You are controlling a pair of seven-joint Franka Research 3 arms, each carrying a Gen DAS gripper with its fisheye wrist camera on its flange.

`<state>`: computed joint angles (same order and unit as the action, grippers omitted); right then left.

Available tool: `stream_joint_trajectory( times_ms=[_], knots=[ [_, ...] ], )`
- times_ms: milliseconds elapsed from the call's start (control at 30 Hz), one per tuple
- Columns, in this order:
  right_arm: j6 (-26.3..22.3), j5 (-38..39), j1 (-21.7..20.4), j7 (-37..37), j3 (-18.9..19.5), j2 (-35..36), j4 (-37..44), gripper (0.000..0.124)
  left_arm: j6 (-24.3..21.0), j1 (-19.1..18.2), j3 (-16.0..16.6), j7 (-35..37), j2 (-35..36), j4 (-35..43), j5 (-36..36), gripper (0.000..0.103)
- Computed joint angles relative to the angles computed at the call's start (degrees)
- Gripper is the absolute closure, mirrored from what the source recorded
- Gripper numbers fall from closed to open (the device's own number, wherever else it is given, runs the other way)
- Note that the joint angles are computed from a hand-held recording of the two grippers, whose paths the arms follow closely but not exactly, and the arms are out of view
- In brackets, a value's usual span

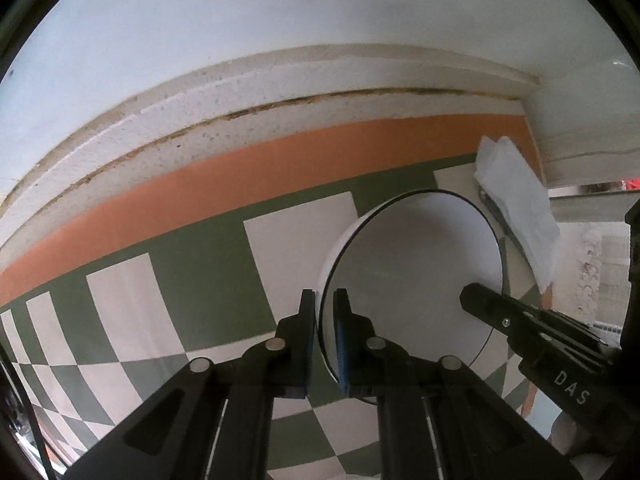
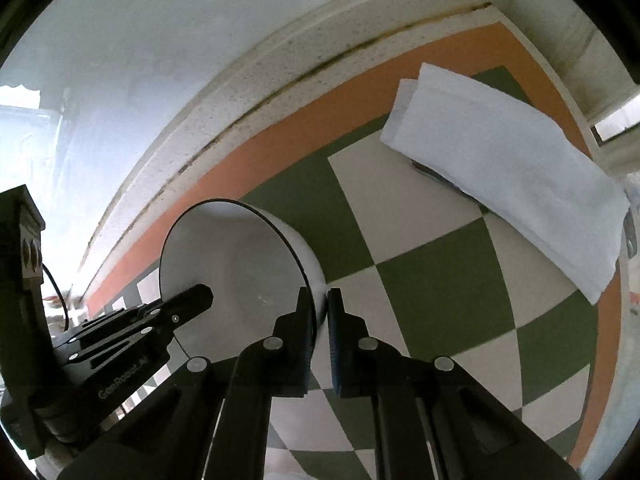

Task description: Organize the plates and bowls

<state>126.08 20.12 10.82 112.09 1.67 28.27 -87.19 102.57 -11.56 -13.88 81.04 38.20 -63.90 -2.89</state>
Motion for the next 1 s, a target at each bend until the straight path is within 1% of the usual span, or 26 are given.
stream_joint_trajectory(
  times_ms=[33,67,167,233,267,333,533,667,833,1000],
  knots=[
    [0.34,-0.09,0.14,0.14,-0.05,-0.62,-0.69,0.115,0.83,0.14,-0.11,0.16,-1.46,-1.75,-0.05,0.096],
    [0.82,-0.16,0.29,0.10,-0.04,-1.63,-1.82,0.115,0.77,0.12,-0.13,0.25,-1.86,-1.54,0.02,0.096],
    [2.01,-0.30,0.71,0.07,0.02,-5.34,-5.37,0.115,3.57,0.76,-0.45,1.03,-6.61,-7.05,-0.52,0.096],
    [2.74,-0.33,0.87,-0.15,0.05,-6.99,-6.99,0.115,4.58,1.43,-0.57,1.55,-9.24,-9.71,-1.34,0.096],
    [3.21,-0.46,1.11,-0.05,0.08,-8.38,-8.33,0.115,5.28,2.05,-0.66,2.11,-11.75,-12.32,-1.97,0.096],
    [4.18,-0.87,1.74,0.31,0.21,-11.61,-11.35,0.115,6.15,2.52,-0.62,2.67,-14.60,-15.08,-2.79,0.096],
    [6.22,-1.86,3.09,1.08,0.89,-21.73,-20.90,0.115,8.68,3.24,-0.35,4.54,-25.57,-26.17,-5.93,0.096],
    [7.34,-2.34,4.14,2.53,1.77,-27.91,-26.88,0.115,9.56,2.77,0.28,5.56,-31.28,-32.04,-7.72,0.096],
    [6.65,-2.63,5.15,4.39,3.08,-35.73,-33.35,0.115,10.79,2.00,1.60,7.08,-39.37,-40.95,-9.88,0.096],
    [7.08,-1.70,6.28,5.65,4.21,-40.36,-38.90,0.115,11.05,1.00,2.96,8.12,-44.07,-47.58,-11.60,0.096]
  ],
)
